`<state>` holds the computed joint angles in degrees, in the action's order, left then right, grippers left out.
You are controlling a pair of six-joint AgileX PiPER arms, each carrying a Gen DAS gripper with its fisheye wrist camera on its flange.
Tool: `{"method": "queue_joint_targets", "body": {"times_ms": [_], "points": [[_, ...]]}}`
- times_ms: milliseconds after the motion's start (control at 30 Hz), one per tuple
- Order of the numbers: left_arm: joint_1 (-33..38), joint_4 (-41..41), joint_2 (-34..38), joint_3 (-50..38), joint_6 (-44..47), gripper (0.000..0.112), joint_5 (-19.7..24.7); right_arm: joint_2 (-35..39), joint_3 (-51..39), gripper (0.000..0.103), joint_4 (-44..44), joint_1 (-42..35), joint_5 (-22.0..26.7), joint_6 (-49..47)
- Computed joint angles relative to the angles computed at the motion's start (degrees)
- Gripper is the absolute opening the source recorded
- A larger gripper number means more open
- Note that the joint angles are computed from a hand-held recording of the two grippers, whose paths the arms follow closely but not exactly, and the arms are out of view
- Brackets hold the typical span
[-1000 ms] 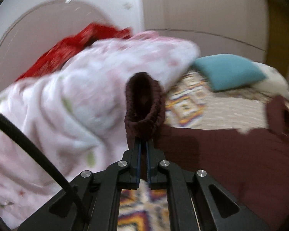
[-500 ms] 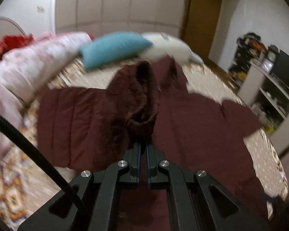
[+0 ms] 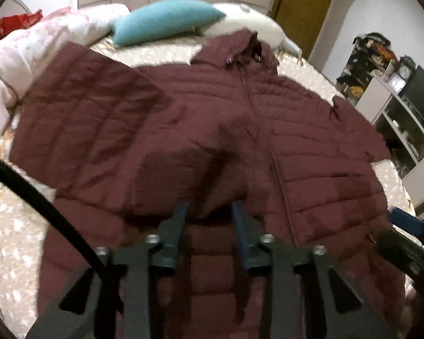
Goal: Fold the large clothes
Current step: 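Carry the cuff across the coat body with the left tool and release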
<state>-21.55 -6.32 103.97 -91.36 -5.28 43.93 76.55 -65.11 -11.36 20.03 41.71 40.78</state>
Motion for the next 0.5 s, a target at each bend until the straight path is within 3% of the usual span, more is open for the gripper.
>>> {"method": "queue_joint_targets", "body": {"times_ms": [167,300,400,467,500], "points": [[4.2,-1.0,-9.4,9.0,4.9,0.057,-2.9,12.0,-9.2,0.103,14.3,-1.5,-3.2,-12.4],[7.4,6.9,-13.2,11.9,2.4,0.059,-5.1,23.3,-20.0,0.103,13.6,-0.9,-0.5,-11.0],[10.0,12.2,-12.8,10.2,-1.7,0.060,-4.8,30.0,-26.4,0.099,20.5,-3.0,0.6,-14.0],[11.8,12.7,-11.1,7.1,-3.0,0.060,-3.9,32.4,-29.4,0.088,23.1,-4.0,2.0,-15.1],[12.7,13.3,-9.7,4.7,-3.7,0.060,-3.3,33.8,-31.9,0.072,24.9,-4.7,3.6,-16.7]]}}
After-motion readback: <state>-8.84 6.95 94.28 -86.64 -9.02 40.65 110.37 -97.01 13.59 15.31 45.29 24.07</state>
